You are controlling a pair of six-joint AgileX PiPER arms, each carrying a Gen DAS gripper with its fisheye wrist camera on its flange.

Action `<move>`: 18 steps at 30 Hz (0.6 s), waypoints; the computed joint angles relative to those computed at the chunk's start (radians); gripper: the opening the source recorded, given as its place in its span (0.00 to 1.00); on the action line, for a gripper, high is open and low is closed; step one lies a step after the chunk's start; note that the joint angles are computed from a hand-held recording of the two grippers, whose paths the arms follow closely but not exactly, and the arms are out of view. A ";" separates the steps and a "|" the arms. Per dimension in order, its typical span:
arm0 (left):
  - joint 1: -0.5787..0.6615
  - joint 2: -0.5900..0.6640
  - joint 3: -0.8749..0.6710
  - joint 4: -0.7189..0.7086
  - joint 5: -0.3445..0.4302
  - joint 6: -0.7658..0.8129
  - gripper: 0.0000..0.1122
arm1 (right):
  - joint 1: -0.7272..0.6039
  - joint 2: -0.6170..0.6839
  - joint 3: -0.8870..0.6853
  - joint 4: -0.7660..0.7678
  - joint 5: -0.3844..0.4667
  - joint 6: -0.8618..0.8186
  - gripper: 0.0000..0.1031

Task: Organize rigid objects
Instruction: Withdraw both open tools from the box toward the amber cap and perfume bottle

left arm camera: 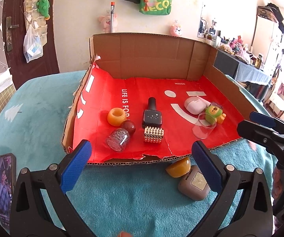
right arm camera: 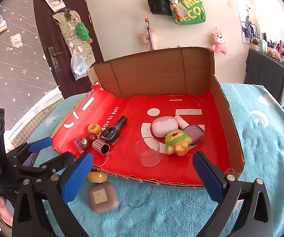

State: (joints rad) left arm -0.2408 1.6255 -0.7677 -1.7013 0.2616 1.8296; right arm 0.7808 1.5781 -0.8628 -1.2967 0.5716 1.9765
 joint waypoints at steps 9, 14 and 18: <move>0.014 -0.025 0.043 0.004 0.017 0.009 0.92 | 0.025 0.005 0.010 -0.001 0.003 0.014 1.00; 0.021 -0.029 0.061 0.000 0.026 0.020 0.92 | 0.044 0.011 0.020 0.001 0.002 0.018 1.00; 0.016 -0.033 0.077 -0.014 0.021 0.038 0.92 | 0.058 0.014 0.035 -0.005 -0.001 0.034 1.00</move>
